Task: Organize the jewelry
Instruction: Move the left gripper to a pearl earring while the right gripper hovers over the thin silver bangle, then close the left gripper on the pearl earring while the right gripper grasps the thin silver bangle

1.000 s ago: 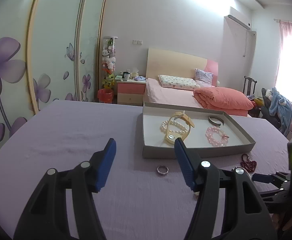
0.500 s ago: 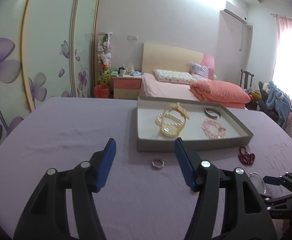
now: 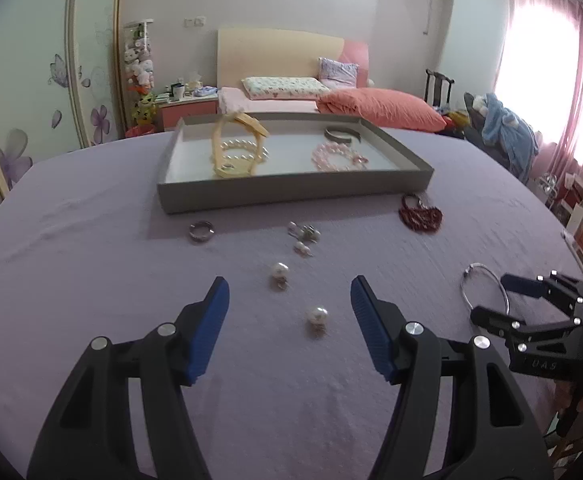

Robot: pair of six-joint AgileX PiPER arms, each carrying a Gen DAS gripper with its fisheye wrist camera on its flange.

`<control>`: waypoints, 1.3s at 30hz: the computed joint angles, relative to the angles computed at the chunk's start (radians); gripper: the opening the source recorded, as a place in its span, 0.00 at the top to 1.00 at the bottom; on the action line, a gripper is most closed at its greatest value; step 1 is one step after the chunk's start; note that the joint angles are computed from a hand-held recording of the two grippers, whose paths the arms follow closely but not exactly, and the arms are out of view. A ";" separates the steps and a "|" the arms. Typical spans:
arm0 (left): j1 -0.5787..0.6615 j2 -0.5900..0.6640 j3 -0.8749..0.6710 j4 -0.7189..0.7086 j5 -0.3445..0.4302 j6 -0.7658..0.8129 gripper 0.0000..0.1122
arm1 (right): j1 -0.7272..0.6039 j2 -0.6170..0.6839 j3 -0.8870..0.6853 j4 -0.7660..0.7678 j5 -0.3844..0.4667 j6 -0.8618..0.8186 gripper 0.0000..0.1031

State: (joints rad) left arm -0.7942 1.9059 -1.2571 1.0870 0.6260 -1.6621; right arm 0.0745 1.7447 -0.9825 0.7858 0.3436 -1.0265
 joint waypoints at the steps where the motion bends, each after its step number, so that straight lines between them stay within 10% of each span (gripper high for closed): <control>1: 0.002 0.012 -0.013 -0.012 -0.004 0.016 0.45 | -0.004 0.000 0.000 0.005 0.003 -0.008 0.31; 12: 0.012 0.079 -0.101 -0.174 -0.021 0.162 0.49 | -0.034 -0.014 0.033 0.136 0.010 -0.172 0.32; 26: 0.016 0.171 -0.244 -0.362 0.043 0.338 0.87 | -0.038 -0.012 0.038 0.169 0.007 -0.199 0.32; 39: 0.016 0.132 -0.185 -0.311 0.032 0.267 0.88 | -0.046 -0.007 0.031 0.184 0.014 -0.205 0.32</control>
